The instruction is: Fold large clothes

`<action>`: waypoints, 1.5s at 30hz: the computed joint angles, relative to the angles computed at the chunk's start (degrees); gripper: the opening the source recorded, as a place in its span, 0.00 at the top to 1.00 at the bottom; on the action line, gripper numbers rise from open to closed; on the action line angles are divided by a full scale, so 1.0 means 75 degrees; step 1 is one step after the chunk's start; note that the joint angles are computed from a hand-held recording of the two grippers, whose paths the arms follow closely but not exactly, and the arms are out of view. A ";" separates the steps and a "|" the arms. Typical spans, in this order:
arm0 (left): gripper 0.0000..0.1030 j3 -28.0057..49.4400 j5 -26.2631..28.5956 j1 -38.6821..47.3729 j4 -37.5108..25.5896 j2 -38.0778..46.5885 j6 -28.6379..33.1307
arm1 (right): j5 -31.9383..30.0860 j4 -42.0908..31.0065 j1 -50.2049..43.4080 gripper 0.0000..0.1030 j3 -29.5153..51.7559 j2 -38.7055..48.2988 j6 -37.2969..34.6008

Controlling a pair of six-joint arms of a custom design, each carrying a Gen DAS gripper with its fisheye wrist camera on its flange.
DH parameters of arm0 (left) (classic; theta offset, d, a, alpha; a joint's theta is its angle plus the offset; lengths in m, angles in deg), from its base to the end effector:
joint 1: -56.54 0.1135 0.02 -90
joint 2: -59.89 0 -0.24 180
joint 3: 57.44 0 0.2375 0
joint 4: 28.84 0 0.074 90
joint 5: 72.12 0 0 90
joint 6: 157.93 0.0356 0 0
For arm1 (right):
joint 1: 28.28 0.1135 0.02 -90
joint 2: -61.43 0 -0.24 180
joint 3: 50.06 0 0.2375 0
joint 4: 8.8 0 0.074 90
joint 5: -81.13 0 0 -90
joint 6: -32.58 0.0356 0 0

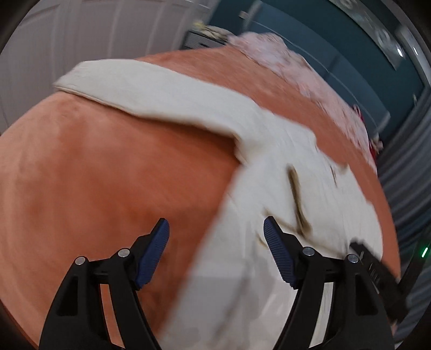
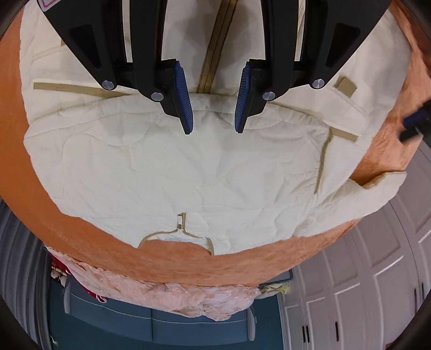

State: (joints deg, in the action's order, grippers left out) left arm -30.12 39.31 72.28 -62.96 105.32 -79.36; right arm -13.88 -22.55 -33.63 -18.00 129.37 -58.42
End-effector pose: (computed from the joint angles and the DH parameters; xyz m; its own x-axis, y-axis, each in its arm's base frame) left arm 0.1411 0.0263 0.1260 -0.7384 -0.3998 -0.5431 -0.1872 0.8952 -0.4045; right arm 0.1926 -0.0149 0.1133 -0.7591 0.0536 -0.6488 0.0233 0.9982 0.0552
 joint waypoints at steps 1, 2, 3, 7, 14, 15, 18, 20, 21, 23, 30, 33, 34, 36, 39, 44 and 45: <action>0.25 0.0230 0.0346 0.0634 0.0149 0.0482 0.0292 | 0.0021 0.0180 -0.0102 0.69 0.0050 0.0243 0.0054; 0.19 0.0607 0.0697 0.1378 0.0444 0.1308 0.0569 | 0.0033 0.0344 -0.0201 0.69 0.0065 0.0432 0.0058; 0.18 0.0923 0.0955 0.1920 0.0664 0.1975 0.0712 | 0.0115 0.0635 -0.0349 0.69 0.0133 0.0846 0.0073; 0.18 0.2663 0.1345 0.3255 0.1503 0.4890 0.0699 | -0.0106 0.1585 -0.0721 0.69 0.0103 0.2001 0.0097; 0.18 0.5015 0.1475 0.3499 0.1589 0.7919 -0.0137 | 0.0518 0.2324 -0.0273 0.68 -0.0227 0.2177 0.0166; 0.18 0.5174 0.1513 0.3472 0.1638 0.8146 -0.0352 | 0.0503 0.2316 -0.0282 0.68 -0.0218 0.2188 0.0169; 0.22 0.5407 0.1518 0.3422 0.1831 0.8381 -0.0599 | 0.0469 0.2391 -0.0290 0.68 -0.0212 0.2301 0.0209; 0.47 0.5757 0.1580 0.3302 0.1601 0.8596 -0.0503 | 0.0499 0.2482 -0.0276 0.68 -0.0236 0.2347 0.0198; 0.62 0.5928 0.1615 0.3265 0.1386 0.8690 -0.0402 | 0.0494 0.2487 -0.0292 0.68 -0.0224 0.2363 0.0181; 0.81 0.5961 0.1517 0.3172 0.1225 0.8600 -0.0286 | 0.0517 0.2571 -0.0275 0.68 -0.0247 0.2400 0.0189; 0.94 0.5627 0.0985 0.2282 0.0923 0.6433 0.0428 | 0.0438 0.2886 -0.0311 0.68 -0.0345 0.2517 0.0233; 0.95 0.5605 0.0962 0.1744 0.0516 0.5364 0.0541 | 0.0402 0.2946 -0.0326 0.68 -0.0388 0.2508 0.0252; 0.95 0.5622 0.0908 0.1413 0.0320 0.4891 0.0553 | 0.0407 0.2953 -0.0309 0.68 -0.0397 0.2498 0.0276; 0.95 0.5682 0.0774 0.0794 0.0036 0.4200 0.0551 | 0.0323 0.2945 -0.0360 0.68 -0.0417 0.2454 0.0282; 0.95 0.5704 0.0036 -0.0691 -0.0160 0.3216 0.0379 | -0.0081 0.2915 -0.0657 0.68 -0.0443 0.2372 0.0234; 0.94 0.6020 -0.2145 -0.4516 -0.0126 0.2949 0.0000 | -0.0905 0.2842 -0.1215 0.68 -0.0561 0.2117 0.0259; 0.94 0.6047 -0.2473 -0.5076 -0.0026 0.3121 -0.0030 | -0.1084 0.2821 -0.1344 0.67 -0.0627 0.1978 0.0273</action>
